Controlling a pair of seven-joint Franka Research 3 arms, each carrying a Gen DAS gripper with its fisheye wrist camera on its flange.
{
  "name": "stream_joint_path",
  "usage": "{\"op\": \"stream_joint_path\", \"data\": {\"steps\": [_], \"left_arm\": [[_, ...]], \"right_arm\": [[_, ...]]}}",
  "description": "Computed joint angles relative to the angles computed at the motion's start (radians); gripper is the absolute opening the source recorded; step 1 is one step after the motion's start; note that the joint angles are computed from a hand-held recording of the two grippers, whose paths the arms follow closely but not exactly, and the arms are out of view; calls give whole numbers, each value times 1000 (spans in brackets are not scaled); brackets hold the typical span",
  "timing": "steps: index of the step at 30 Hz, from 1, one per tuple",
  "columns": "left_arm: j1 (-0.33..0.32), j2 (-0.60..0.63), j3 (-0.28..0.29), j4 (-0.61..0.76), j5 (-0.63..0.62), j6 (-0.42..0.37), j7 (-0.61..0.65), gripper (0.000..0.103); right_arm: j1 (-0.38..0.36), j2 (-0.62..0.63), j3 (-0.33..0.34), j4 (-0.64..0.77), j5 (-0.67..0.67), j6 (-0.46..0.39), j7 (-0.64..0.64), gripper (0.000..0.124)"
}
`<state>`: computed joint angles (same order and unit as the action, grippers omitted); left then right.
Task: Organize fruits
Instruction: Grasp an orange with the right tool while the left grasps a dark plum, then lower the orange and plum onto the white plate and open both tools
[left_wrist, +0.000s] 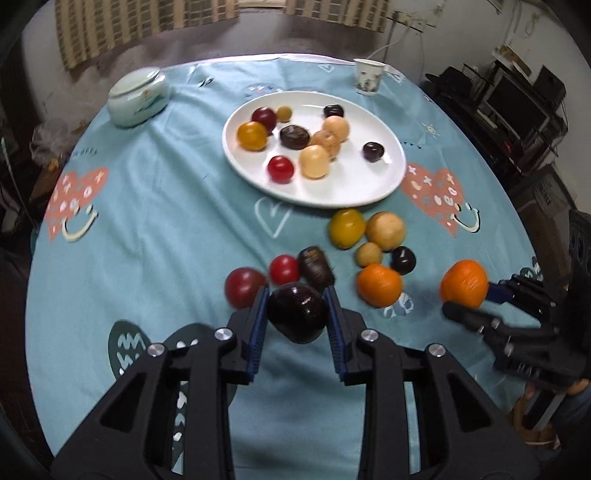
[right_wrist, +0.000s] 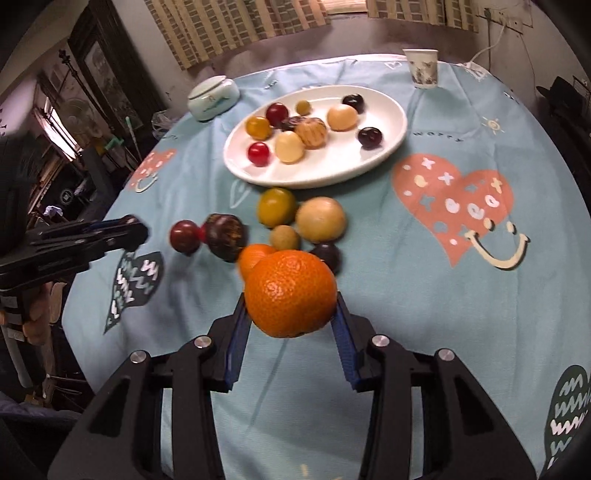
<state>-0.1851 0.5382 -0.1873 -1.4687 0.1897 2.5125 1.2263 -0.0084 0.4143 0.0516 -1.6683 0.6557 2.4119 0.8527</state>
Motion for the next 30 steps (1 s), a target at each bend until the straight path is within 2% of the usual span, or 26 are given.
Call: {"op": "stream_joint_path", "data": {"steps": [2, 9, 20, 26, 30], "left_arm": [[-19, 14, -3, 24, 20, -17, 16, 31], [-22, 31, -23, 23, -11, -71, 66, 31], [-29, 58, -9, 73, -4, -84, 57, 31], [-39, 126, -4, 191, 1, -125, 82, 31], [-53, 220, 11, 371, 10, -167, 105, 31]], "right_arm": [[4, -10, 10, -14, 4, -10, -22, 44], [31, -25, -4, -59, -50, -70, -18, 44], [30, 10, -3, -2, -58, -93, -18, 44], [22, 42, 0, 59, -54, -110, -14, 44], [14, 104, 3, 176, -56, -96, -2, 44]]}}
